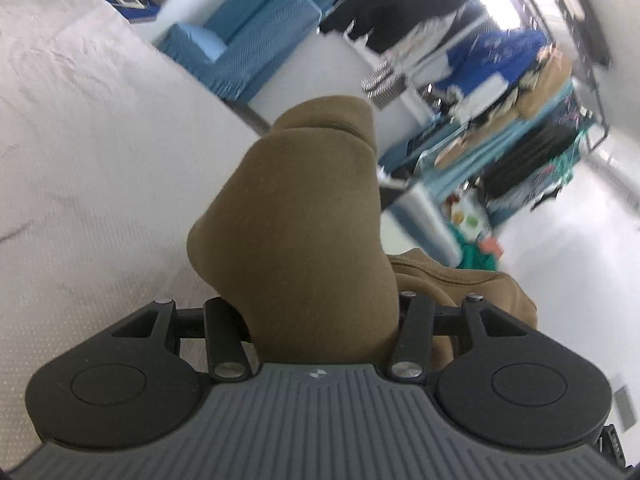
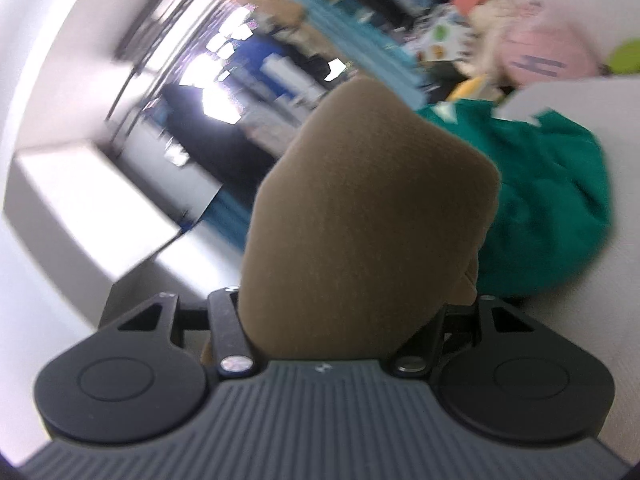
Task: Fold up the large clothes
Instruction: 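Lift and carry the hoodie bundle with both grippers toward the clothes pile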
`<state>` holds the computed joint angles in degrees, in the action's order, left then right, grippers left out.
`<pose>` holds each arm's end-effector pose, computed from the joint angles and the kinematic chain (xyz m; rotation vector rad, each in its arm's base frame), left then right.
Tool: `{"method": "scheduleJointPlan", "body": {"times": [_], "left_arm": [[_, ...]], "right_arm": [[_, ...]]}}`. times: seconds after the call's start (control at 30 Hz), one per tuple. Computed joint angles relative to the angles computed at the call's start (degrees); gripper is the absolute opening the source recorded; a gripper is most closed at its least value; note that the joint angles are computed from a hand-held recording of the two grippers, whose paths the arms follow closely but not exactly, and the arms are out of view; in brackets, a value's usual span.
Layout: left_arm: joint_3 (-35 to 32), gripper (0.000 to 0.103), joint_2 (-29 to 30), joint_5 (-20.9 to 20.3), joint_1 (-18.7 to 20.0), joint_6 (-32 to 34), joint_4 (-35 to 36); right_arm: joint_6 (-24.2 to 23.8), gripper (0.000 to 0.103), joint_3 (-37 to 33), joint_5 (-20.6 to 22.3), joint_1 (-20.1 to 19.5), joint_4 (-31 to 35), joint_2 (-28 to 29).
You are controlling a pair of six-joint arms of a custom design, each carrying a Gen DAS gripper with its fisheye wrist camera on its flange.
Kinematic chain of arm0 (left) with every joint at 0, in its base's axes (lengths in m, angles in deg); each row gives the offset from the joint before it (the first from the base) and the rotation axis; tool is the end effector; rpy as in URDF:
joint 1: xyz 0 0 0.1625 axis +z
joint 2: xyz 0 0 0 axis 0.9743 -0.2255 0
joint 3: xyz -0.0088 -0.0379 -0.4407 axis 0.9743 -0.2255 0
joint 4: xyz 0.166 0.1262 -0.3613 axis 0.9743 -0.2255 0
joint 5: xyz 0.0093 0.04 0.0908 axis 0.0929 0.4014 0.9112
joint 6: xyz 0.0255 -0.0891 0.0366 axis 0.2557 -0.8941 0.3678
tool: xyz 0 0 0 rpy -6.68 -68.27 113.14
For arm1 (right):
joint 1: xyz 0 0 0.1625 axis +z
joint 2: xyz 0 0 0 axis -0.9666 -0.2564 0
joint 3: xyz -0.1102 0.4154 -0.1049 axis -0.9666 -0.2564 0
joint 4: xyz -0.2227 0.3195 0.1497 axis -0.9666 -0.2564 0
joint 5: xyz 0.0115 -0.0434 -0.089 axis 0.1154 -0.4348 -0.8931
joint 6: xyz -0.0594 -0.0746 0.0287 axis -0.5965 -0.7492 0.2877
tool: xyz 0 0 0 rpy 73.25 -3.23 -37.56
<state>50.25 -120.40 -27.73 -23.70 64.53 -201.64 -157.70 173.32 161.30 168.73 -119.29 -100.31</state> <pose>-0.3604 -0.7031 0.0999 -0.6395 -2.8090 0.6007 0.1055 -0.3838 0.2324 -0.6688 -1.6348 2.3496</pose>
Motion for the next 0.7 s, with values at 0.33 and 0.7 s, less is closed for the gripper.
{"method": "scheduleJointPlan", "body": {"times": [0.33, 0.7], "left_arm": [[3.12, 0.055, 3.28, -1.96, 3.64, 8.9, -4.07], [10.62, 0.057, 1.54, -3.72, 6.02, 12.17, -12.16]], "right_arm": [[14.25, 0.059, 9.38, -9.85, -12.11, -14.63, 8.92], [19.87, 0.059, 14.83, -13.78, -16.86, -30.08, 19.63]]}}
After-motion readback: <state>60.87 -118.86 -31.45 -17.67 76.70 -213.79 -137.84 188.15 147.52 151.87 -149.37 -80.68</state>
